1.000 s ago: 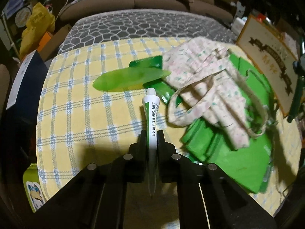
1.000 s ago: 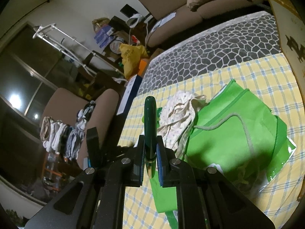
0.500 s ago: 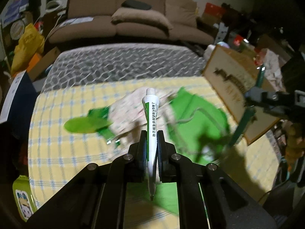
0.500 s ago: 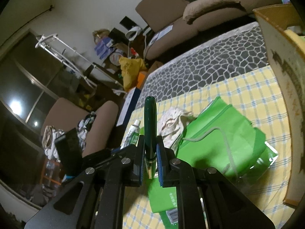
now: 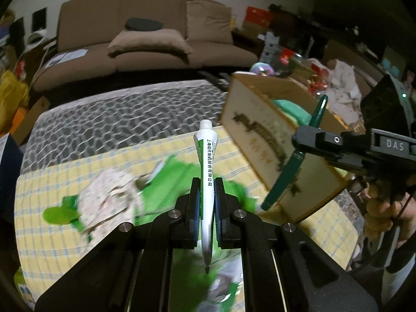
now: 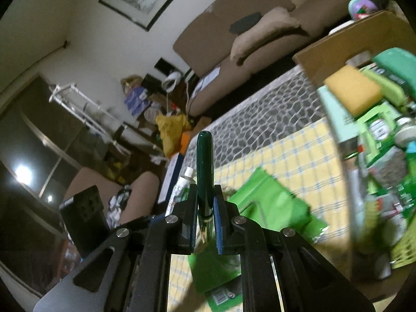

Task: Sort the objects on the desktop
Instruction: 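Carry the toothpaste tube and green pen up over the cardboard box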

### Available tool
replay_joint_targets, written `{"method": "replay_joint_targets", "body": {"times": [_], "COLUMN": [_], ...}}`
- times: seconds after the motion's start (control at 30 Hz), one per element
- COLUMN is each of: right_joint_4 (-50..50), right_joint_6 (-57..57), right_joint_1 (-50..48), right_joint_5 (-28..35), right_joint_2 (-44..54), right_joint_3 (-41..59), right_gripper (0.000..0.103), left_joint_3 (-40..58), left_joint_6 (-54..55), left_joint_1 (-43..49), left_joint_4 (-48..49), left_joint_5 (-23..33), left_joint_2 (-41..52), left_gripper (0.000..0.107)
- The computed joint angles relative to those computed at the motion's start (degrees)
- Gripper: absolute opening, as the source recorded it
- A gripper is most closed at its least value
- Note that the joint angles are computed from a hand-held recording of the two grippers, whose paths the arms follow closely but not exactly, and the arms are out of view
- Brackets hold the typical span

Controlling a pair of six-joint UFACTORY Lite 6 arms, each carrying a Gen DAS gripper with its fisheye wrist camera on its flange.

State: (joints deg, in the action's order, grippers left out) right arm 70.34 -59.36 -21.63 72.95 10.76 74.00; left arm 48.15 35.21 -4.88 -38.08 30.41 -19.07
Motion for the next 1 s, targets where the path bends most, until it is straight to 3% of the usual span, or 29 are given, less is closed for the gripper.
{"method": "replay_joint_targets", "body": {"times": [0.27, 0.47, 1.0], "right_joint_4": [-0.4, -1.3, -5.4], "right_joint_6": [1.2, 1.9, 6.1], "right_joint_1": [-10.1, -15.5, -24.3], "right_joint_5": [5.2, 7.6, 10.4], "right_joint_2": [7.0, 11.9, 26.5], "right_joint_3": [9.4, 15.3, 32.2], "right_gripper": [0.01, 0.01, 0.011], "left_joint_3": [14.5, 27.3, 52.3], "left_joint_6": [-26.5, -39.1, -54.4], "left_joint_1": [-20.0, -28.6, -38.4], "left_joint_4": [18.9, 28.5, 42.4], "left_joint_5": [-6.4, -6.7, -1.2], "left_joint_2": [12.0, 23.5, 45.5], "left_gripper": [0.009, 0.009, 0.009]}}
